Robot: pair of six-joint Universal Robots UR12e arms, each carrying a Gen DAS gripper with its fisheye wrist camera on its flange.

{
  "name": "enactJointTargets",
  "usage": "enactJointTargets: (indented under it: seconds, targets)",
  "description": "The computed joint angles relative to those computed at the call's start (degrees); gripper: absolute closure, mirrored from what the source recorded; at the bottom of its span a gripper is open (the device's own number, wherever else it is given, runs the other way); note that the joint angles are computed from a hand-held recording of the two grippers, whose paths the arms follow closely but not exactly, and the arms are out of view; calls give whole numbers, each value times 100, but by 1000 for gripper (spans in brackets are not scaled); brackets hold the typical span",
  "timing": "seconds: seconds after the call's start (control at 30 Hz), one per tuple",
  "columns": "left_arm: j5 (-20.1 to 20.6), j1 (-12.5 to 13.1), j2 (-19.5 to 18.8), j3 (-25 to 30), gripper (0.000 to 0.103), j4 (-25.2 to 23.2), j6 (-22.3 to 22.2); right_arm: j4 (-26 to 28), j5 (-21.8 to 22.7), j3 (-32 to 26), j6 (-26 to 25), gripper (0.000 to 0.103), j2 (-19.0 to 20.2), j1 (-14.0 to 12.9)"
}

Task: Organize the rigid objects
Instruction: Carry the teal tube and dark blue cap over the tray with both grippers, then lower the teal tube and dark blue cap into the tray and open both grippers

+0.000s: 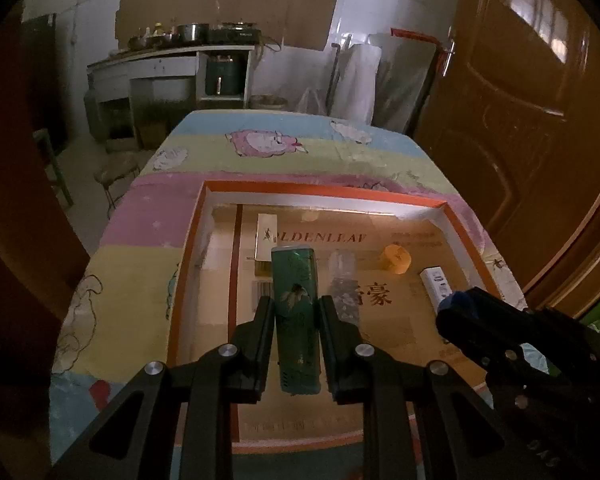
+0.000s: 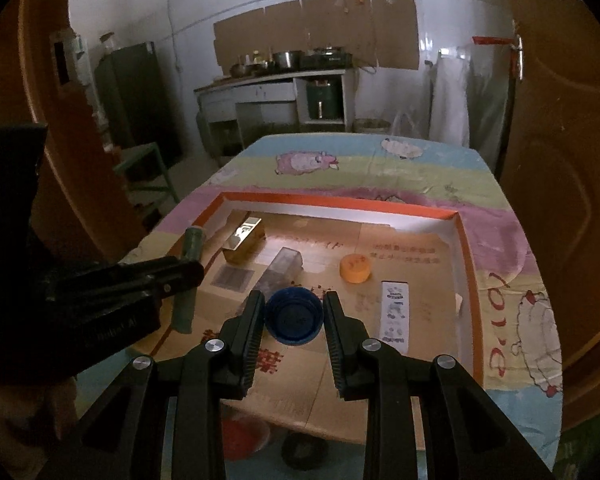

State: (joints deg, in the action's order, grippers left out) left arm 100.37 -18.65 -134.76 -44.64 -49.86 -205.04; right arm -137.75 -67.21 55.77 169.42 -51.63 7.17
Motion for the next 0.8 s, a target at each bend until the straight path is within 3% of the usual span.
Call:
enactJointTargets:
  seconds: [0.8]
  targets:
    - [-356,118,-310,344,80,-500,17,581,-192,-553,-124,72,426,68]
